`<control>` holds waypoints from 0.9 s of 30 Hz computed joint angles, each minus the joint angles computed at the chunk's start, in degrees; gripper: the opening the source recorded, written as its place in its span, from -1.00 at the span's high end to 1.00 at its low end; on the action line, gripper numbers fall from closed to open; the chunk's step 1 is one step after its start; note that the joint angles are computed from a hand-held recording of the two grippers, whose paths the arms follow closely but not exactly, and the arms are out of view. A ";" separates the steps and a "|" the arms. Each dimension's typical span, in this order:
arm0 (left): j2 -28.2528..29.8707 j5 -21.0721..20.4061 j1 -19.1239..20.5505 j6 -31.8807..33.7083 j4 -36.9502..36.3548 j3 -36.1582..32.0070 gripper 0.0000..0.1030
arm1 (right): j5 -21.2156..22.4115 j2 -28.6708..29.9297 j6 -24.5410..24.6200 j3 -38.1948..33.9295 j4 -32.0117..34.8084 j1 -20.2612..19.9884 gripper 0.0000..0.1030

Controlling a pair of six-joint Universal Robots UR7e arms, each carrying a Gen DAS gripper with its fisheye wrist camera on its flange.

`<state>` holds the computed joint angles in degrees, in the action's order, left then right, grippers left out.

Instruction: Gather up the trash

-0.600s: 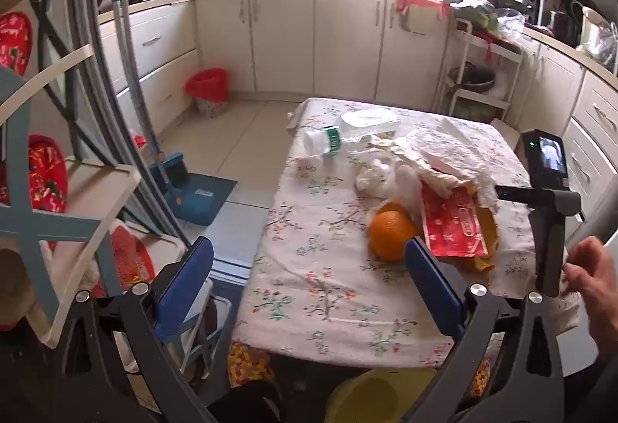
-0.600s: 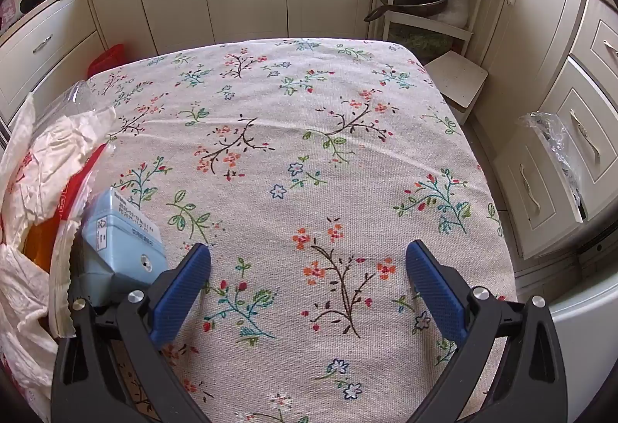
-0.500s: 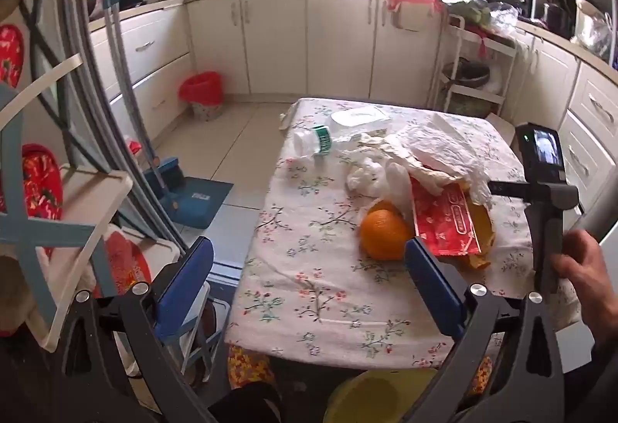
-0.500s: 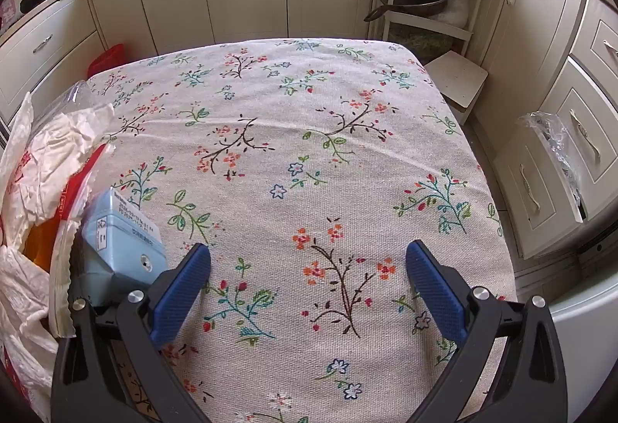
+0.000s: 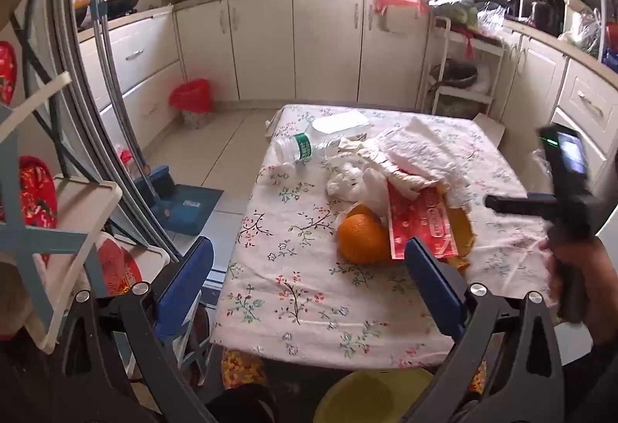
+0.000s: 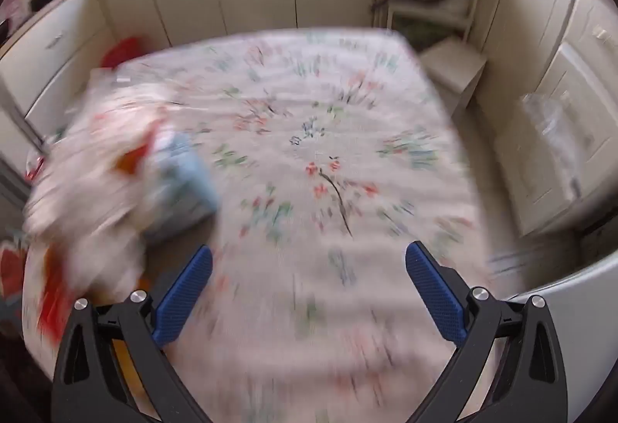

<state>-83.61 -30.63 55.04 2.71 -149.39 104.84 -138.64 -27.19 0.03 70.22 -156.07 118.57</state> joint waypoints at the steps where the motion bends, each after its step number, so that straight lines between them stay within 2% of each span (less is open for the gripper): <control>1: -1.32 0.29 -0.90 -0.91 0.52 1.03 -0.85 | 0.15 -2.19 -0.83 4.15 -3.82 1.44 -0.86; 5: -7.31 3.22 -5.12 -5.98 5.80 6.04 -0.85 | -0.50 -9.97 -3.64 19.75 -21.88 8.39 -0.86; 9: -13.28 7.50 -10.50 -13.03 14.99 10.60 -0.85 | -1.28 -12.56 -6.25 27.41 -35.49 13.77 -0.86; 11: -16.69 9.43 -13.81 -17.95 21.49 12.56 -0.85 | -2.11 -12.26 -8.38 29.18 -40.16 15.56 -0.87; 17: -23.86 12.86 -20.97 -31.84 39.72 15.32 -0.85 | -0.41 -14.49 -6.34 33.64 -41.55 18.76 -0.87; 22: -27.68 13.40 -24.71 -42.70 53.14 14.77 -0.85 | -0.16 -14.61 -6.24 34.93 -42.89 20.67 -0.87; 27: -29.10 13.61 -26.77 -48.52 60.40 13.94 -0.85 | 0.20 -15.73 -4.97 36.75 -42.24 21.58 -0.87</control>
<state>-112.71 -17.02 28.27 -45.81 -88.99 118.78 -138.44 -42.92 -4.94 106.97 -198.31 140.16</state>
